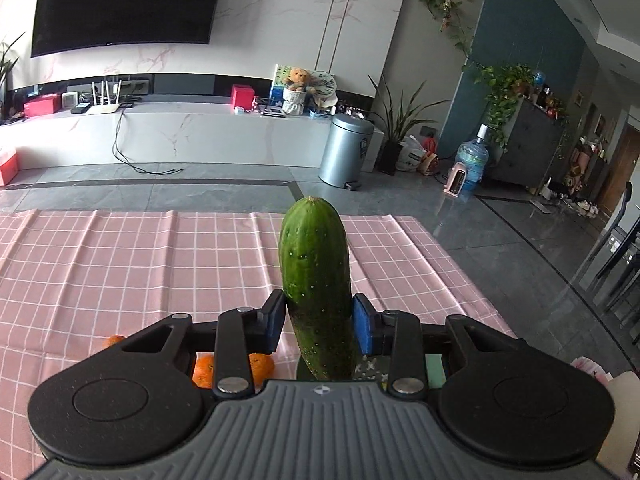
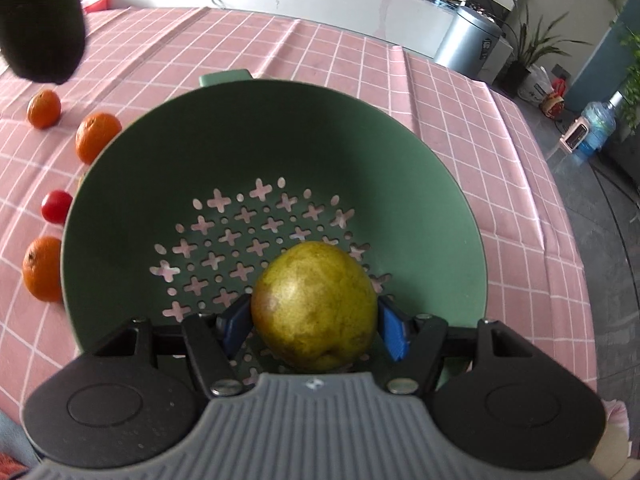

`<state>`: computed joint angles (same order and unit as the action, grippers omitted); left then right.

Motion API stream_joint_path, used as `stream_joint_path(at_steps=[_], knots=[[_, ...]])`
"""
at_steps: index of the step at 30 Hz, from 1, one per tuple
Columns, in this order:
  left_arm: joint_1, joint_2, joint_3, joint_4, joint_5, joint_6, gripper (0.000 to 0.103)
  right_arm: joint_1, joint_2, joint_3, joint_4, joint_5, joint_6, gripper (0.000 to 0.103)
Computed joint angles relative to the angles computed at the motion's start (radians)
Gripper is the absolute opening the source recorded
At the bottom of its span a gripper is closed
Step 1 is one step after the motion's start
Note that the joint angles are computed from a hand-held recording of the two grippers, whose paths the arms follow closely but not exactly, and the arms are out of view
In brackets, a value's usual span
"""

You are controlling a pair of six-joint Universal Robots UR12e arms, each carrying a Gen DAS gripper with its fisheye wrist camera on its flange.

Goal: Organize fruits
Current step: 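Carry the cucumber with the left gripper into the colander and release it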

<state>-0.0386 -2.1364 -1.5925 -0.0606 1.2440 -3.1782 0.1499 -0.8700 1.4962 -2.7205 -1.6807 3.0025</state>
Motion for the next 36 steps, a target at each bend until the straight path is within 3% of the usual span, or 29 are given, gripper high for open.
stream_joint_path(at_steps=[3, 5, 7, 11, 16, 26, 36], knots=[[-0.005, -0.010, 0.011, -0.019, -0.021, 0.019, 0.041, -0.006, -0.002, 0.001, 0.003, 0.014, -0.027, 0.063], [-0.008, -0.014, 0.015, -0.034, -0.027, 0.027, 0.041, -0.012, -0.009, 0.016, -0.032, 0.024, -0.024, 0.072], [-0.010, -0.017, 0.018, -0.047, -0.028, 0.029, 0.041, -0.029, -0.022, 0.040, -0.076, 0.077, 0.003, 0.075], [-0.010, -0.022, 0.023, -0.082, -0.049, 0.033, 0.041, -0.060, -0.044, 0.079, -0.150, 0.162, 0.082, 0.075], [-0.017, -0.038, 0.048, -0.174, -0.059, 0.068, 0.041, -0.087, -0.072, 0.149, -0.312, 0.236, 0.257, 0.075], [-0.024, -0.062, 0.070, -0.332, -0.082, 0.099, 0.040, -0.078, -0.061, 0.171, -0.427, 0.188, 0.426, 0.067], [-0.024, -0.119, 0.133, -0.384, -0.100, 0.043, 0.041, -0.066, -0.048, 0.156, -0.401, 0.158, 0.409, 0.067]])
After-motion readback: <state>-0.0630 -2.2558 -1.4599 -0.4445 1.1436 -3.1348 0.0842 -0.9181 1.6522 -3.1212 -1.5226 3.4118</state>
